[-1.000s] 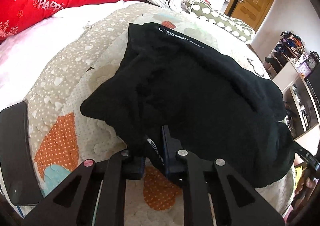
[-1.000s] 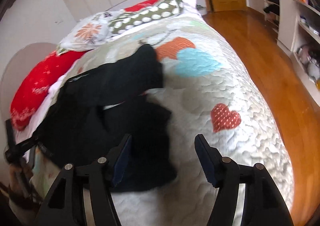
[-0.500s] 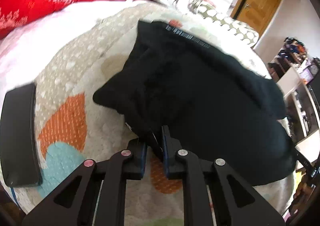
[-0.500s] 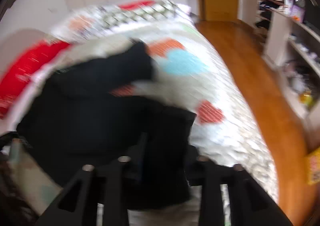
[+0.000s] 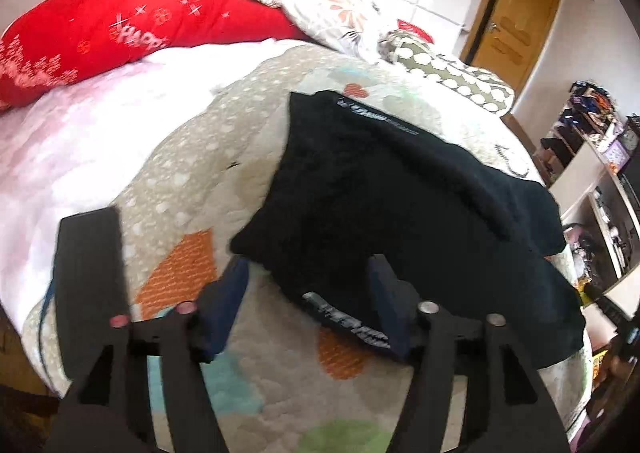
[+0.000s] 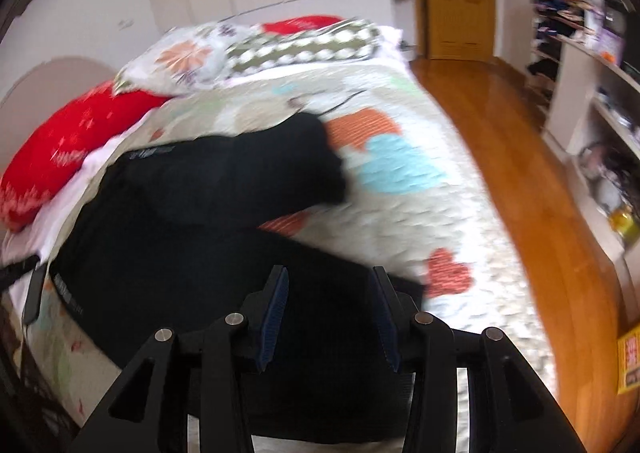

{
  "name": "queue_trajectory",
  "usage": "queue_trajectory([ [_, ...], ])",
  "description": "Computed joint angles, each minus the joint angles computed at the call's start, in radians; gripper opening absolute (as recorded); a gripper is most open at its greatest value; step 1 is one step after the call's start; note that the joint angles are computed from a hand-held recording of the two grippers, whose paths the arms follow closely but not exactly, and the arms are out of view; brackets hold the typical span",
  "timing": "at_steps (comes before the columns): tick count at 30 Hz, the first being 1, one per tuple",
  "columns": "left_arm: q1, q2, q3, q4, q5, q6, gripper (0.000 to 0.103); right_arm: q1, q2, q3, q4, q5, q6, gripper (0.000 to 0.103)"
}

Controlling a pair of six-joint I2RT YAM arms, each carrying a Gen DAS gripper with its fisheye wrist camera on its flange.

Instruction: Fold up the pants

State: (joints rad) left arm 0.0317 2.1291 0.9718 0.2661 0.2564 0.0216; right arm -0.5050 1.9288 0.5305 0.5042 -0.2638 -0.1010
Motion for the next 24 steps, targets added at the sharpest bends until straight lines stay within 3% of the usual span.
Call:
queue_trajectory([
  [8, -0.059, 0.182, 0.181, -0.069, -0.083, -0.018, 0.063, 0.053, 0.171, 0.066, 0.001, 0.042, -0.019, 0.044],
  [12, -0.052, 0.223, 0.231, -0.122, -0.067, 0.008, 0.063, 0.044, 0.148, 0.074, -0.026, 0.012, -0.019, 0.047],
  [16, -0.044, 0.178, 0.243, -0.152, -0.023, 0.008, 0.074, 0.055, 0.116, 0.120, -0.058, -0.033, 0.023, 0.066],
  [18, -0.037, 0.156, 0.258, -0.158, 0.017, -0.015, 0.081, 0.067, 0.123, 0.156, -0.063, -0.024, 0.038, 0.066],
  [19, -0.035, 0.159, 0.295, -0.178, 0.034, -0.026, 0.086, 0.075, 0.132, 0.194, -0.081, -0.019, 0.039, 0.066],
  [24, -0.061, 0.277, 0.609, -0.386, 0.054, -0.007, 0.087, 0.101, 0.205, 0.423, -0.207, -0.004, 0.015, 0.071],
])
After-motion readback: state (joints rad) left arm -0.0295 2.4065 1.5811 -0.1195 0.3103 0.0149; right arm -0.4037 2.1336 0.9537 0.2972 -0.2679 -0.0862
